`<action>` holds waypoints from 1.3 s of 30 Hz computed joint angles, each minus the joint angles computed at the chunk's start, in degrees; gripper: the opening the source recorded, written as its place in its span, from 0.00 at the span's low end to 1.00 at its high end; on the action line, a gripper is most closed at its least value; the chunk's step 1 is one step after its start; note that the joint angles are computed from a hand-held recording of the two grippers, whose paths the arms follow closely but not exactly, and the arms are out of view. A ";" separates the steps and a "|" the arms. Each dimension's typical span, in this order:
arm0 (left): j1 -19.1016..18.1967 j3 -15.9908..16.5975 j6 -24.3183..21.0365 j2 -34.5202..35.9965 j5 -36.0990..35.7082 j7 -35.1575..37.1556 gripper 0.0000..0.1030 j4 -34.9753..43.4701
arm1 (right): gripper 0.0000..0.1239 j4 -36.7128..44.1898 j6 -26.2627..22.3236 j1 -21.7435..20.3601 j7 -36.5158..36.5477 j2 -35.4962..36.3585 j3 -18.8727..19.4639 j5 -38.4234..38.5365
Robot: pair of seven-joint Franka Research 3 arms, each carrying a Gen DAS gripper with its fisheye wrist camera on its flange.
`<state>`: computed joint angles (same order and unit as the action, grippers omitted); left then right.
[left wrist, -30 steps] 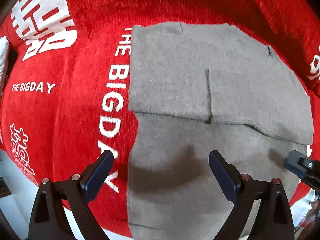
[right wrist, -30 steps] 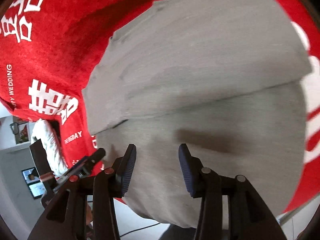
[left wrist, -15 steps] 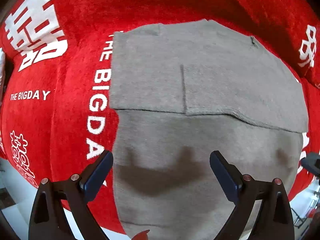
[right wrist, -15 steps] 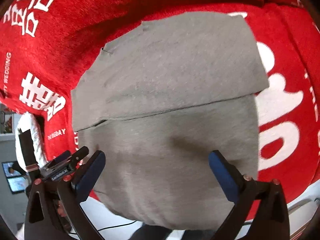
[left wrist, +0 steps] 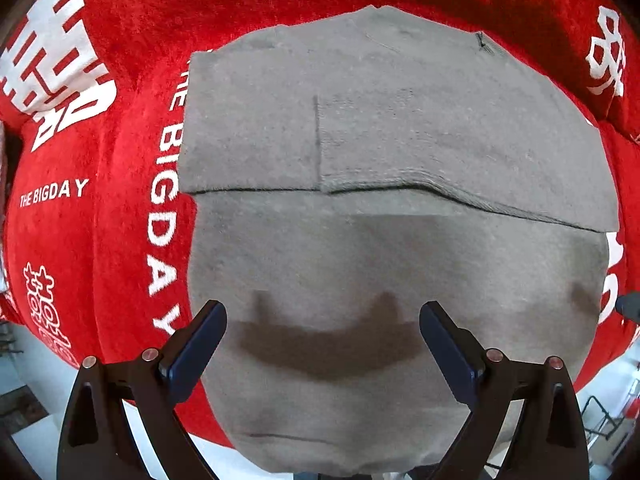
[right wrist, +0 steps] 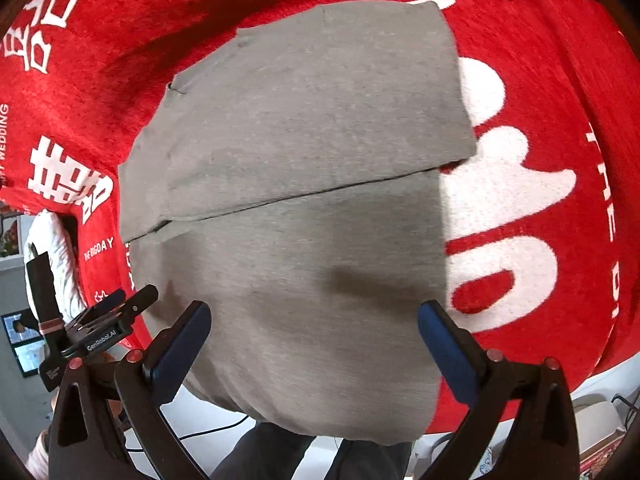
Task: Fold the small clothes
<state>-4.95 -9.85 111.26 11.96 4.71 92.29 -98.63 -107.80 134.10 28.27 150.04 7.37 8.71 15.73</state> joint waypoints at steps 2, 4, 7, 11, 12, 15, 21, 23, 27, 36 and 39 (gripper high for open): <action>-0.30 -0.07 -0.51 -0.40 0.09 -1.53 0.95 -0.27 | 0.83 -0.79 0.05 -0.53 -1.86 -0.49 -0.01 1.69; -0.53 -0.10 -0.76 -0.96 0.07 -3.14 0.95 -0.71 | 0.83 -1.15 -0.06 -0.94 -3.71 -0.61 -0.01 2.90; -0.71 -0.16 -0.44 -2.12 -0.21 -4.91 0.95 -2.08 | 0.83 -1.03 -0.67 -1.38 -6.82 -0.18 0.06 4.42; -0.49 -0.07 0.29 -4.14 -1.58 -5.98 0.95 -5.00 | 0.83 -1.16 -0.40 -1.34 -9.33 0.17 0.27 5.86; -0.37 0.02 0.25 -4.67 -1.92 -5.96 0.95 -5.80 | 0.83 -1.40 -0.02 -1.29 -9.95 0.16 0.40 6.58; 0.23 0.51 -0.19 -6.70 -2.77 -5.50 0.95 -8.55 | 0.83 -2.68 1.79 -0.88 -11.06 -0.28 0.86 8.63; 2.10 2.14 -0.96 -10.73 -4.28 -3.41 0.95 -14.00 | 0.83 -6.39 5.48 0.95 -8.74 -2.00 1.84 10.02; 2.74 2.70 -0.55 -11.99 -4.82 -1.82 0.95 -15.85 | 0.83 -7.94 6.72 1.52 -7.77 -2.75 2.19 10.76; 3.98 3.95 0.44 -15.29 -5.81 1.90 0.95 -20.24 | 0.83 -10.83 8.82 3.16 -6.53 -4.11 3.44 13.15; 6.03 6.84 0.07 -21.80 -8.21 7.72 0.95 -29.62 | 0.64 -18.11 11.40 7.34 -2.88 -7.62 5.85 16.67; 6.35 7.26 -1.12 -22.79 -9.65 8.07 0.95 -31.94 | 0.64 -20.54 12.07 8.68 -2.22 -8.22 6.54 18.60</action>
